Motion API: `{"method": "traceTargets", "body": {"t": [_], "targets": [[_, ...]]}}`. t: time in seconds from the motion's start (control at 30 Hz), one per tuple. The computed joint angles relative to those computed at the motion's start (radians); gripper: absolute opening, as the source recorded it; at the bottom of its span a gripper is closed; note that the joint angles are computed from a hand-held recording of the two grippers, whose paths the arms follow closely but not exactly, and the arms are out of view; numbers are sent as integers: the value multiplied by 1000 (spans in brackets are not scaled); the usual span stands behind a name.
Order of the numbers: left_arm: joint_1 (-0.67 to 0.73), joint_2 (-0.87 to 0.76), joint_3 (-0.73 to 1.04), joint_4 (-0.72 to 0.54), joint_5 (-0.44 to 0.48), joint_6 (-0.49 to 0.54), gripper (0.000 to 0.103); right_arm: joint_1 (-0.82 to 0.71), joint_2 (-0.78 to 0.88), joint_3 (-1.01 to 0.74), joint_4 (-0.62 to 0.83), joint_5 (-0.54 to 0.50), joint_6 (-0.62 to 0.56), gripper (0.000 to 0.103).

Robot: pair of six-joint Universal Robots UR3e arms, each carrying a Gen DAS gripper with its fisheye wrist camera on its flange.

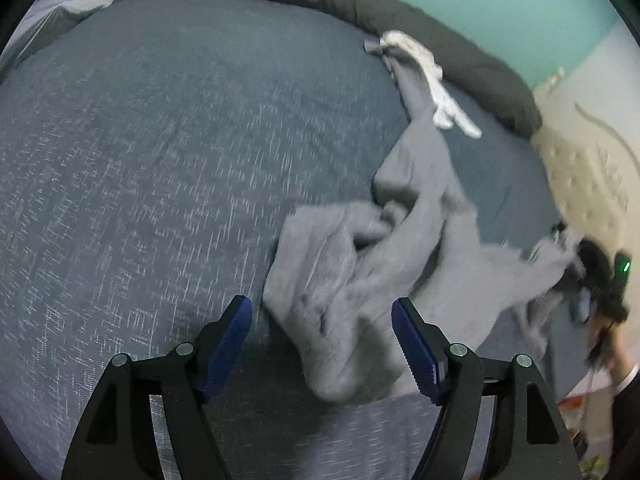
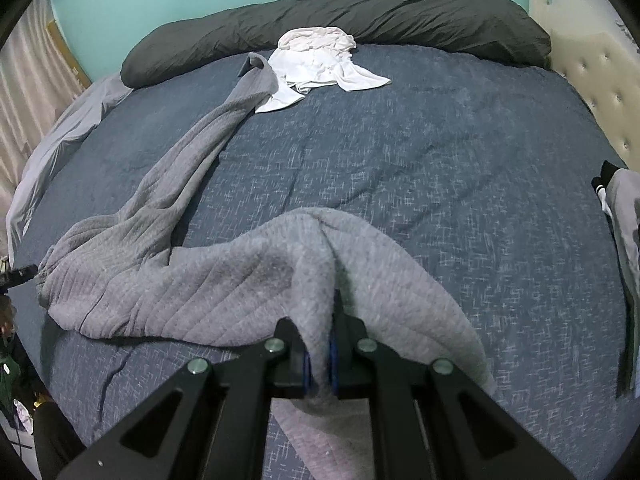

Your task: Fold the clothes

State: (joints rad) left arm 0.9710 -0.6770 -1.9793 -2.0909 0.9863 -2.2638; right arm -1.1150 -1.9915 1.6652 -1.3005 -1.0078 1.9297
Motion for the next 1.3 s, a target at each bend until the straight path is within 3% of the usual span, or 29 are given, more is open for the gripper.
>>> {"method": "traceTargets", "body": {"t": [0.1,0.13,0.17,0.27,0.4,0.53,0.73,0.93,1.03,1.2,1.3], "targets": [[-18,4,-62,17,17,7,69,-3,-2,9,0,2,1,6],[-44,-3,-86,49,24,-14,49,-3,-2,12,-2,3,2,6],[-64,-10,-103,80,32,-30,21,-3,-6,17,-4,3,1,6],[-116,-40,-117,171,31,-91,11,2,2,20,-13,3,1,6],[-124,-107,-33,206,-27,-146,9,-5,16,16,-7,18,-8,6],[-277,-299,116,411,-56,-366,8,-21,34,1,16,49,-24,6],[-574,-694,449,717,45,-691,8,-22,71,5,-12,78,-15,6],[-713,-991,696,818,132,-833,8,-19,126,12,-70,116,6,6],[-773,-1124,740,897,196,-914,8,-4,154,29,-124,116,25,6],[-792,-1245,686,1007,197,-1011,10,23,189,66,-206,105,61,6],[-781,-1238,624,1044,189,-1033,22,31,196,77,-232,95,63,6]]}}
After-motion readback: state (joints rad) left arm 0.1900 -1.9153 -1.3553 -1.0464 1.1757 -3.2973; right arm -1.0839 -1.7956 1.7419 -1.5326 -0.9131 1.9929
